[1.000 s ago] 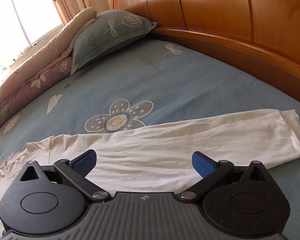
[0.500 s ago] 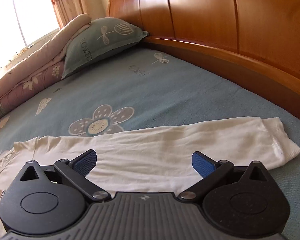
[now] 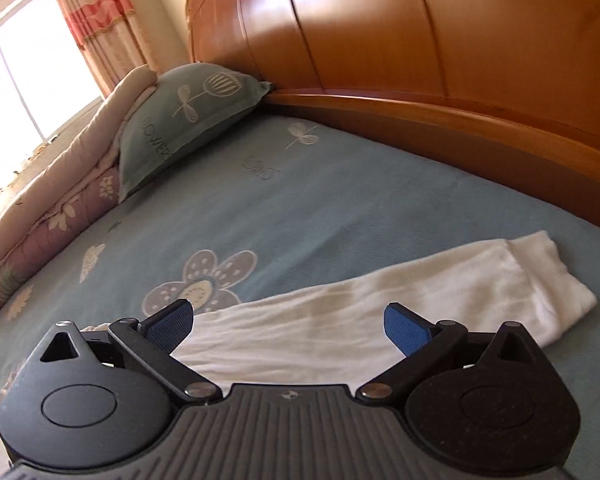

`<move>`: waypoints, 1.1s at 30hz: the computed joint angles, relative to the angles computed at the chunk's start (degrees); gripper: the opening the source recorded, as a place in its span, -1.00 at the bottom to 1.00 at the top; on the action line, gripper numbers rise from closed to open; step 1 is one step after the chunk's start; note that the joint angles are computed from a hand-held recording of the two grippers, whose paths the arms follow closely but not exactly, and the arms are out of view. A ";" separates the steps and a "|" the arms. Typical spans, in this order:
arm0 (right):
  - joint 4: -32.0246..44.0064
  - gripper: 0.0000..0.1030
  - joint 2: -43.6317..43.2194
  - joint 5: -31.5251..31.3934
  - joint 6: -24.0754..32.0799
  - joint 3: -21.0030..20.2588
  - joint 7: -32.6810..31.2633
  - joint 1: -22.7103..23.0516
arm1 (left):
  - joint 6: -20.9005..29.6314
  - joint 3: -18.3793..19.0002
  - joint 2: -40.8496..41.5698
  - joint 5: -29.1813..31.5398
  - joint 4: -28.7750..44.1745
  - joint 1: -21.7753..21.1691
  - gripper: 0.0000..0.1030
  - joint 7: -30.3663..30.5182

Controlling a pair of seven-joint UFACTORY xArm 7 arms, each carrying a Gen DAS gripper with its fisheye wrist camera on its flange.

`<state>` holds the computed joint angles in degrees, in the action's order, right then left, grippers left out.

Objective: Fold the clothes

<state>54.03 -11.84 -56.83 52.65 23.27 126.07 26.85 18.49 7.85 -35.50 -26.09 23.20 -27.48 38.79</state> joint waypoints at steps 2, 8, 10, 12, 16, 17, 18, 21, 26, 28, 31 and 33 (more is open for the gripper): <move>1.18 1.00 3.30 -1.63 -6.37 -1.82 -0.38 -1.02 | 0.47 0.26 0.14 0.00 0.33 -0.03 0.99 0.11; 4.63 1.00 10.97 -7.92 -5.50 -5.82 -2.92 0.40 | -1.41 -0.05 0.95 -0.28 0.20 -0.52 0.99 0.33; 4.45 1.00 10.80 -8.07 -6.78 -7.53 -3.17 0.30 | -1.67 0.38 1.20 -0.46 0.31 -0.96 0.99 0.53; 5.27 1.00 10.71 -5.62 -6.49 -8.33 -4.33 0.20 | -1.89 0.66 1.21 -0.60 0.24 -1.27 0.99 0.81; 7.65 1.00 10.99 -3.40 -8.18 -7.71 -4.65 1.68 | -1.90 1.14 1.06 -0.82 0.15 -1.68 0.99 1.29; 8.03 1.00 11.27 -3.80 -10.02 -7.60 -4.57 1.98 | -1.97 1.38 1.03 -0.98 0.10 -1.88 0.99 1.57; 8.92 1.00 12.22 -3.57 -11.44 -7.53 -5.56 2.30 | -1.98 1.54 1.00 -1.11 0.08 -2.00 0.99 1.78; 13.38 1.00 17.21 -0.37 -10.16 -8.21 -13.17 3.73 | -1.82 1.73 1.06 -1.33 0.21 -2.10 0.99 2.19; 16.08 1.00 20.71 -5.85 -6.65 -11.60 -12.98 6.98 | -2.81 4.94 0.98 -3.97 0.11 -4.98 0.99 6.50; 17.54 1.00 21.44 -3.84 -6.16 -12.50 -15.67 6.66 | -2.52 4.51 0.95 -4.26 0.20 -4.52 0.99 6.59; 22.79 1.00 23.83 2.21 -0.52 -12.77 -19.92 7.58 | -1.90 2.79 0.74 -3.51 0.15 -2.84 0.99 5.67; 26.96 1.00 25.96 4.44 2.59 -12.62 -23.38 9.39 | -1.70 2.62 0.59 -3.42 0.10 -2.59 0.99 5.60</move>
